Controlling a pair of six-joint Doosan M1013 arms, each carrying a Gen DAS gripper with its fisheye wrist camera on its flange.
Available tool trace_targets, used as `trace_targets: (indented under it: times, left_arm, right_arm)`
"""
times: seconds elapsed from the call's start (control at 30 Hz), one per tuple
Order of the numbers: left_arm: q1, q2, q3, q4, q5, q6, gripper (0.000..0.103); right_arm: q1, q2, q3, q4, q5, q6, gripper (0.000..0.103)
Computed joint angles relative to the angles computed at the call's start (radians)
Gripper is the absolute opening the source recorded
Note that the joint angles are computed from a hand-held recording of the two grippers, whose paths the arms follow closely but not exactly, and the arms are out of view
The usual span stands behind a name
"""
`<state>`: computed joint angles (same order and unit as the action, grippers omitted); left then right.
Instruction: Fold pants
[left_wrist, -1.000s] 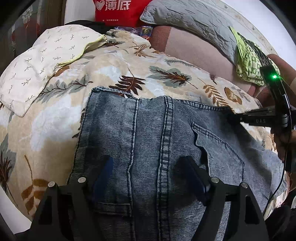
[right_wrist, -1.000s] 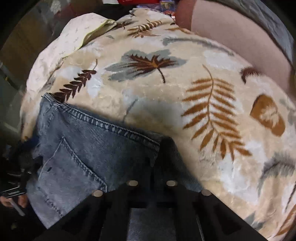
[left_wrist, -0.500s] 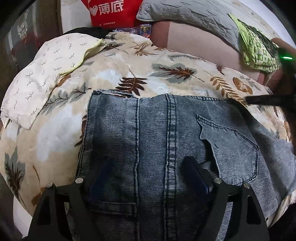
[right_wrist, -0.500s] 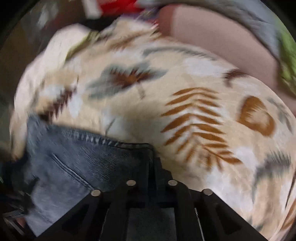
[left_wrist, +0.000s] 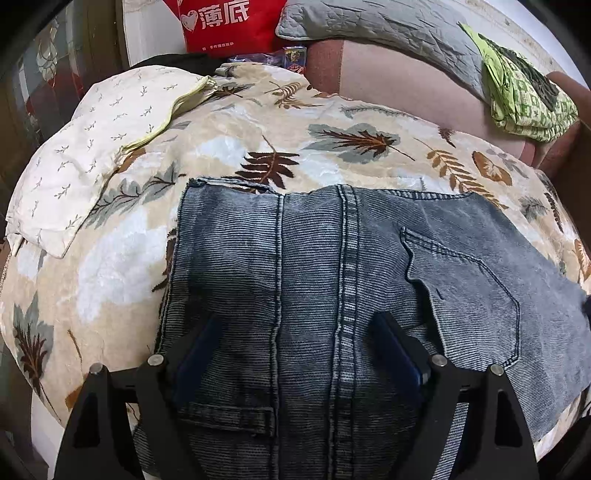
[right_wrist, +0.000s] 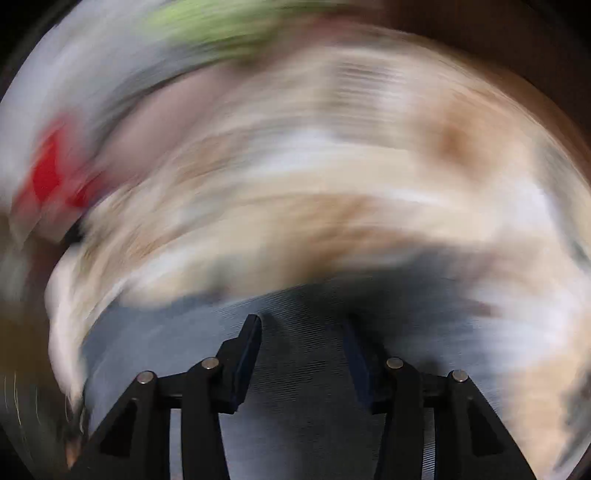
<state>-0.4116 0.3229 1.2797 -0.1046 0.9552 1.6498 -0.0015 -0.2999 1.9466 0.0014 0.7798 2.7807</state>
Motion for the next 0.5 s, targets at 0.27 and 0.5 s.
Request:
trace_targets:
  times: [0.27, 0.5]
  left_arm:
    - [0.002, -0.022, -0.008, -0.038, -0.006, -0.015, 0.086]
    - [0.008, -0.034, -0.034, -0.074, 0.025, -0.002, 0.086]
  right_arm:
    - [0.057, 0.032, -0.060, -0.168, 0.100, 0.007, 0.067]
    - [0.226, 0.085, -0.174, -0.457, 0.229, 0.061, 0.064]
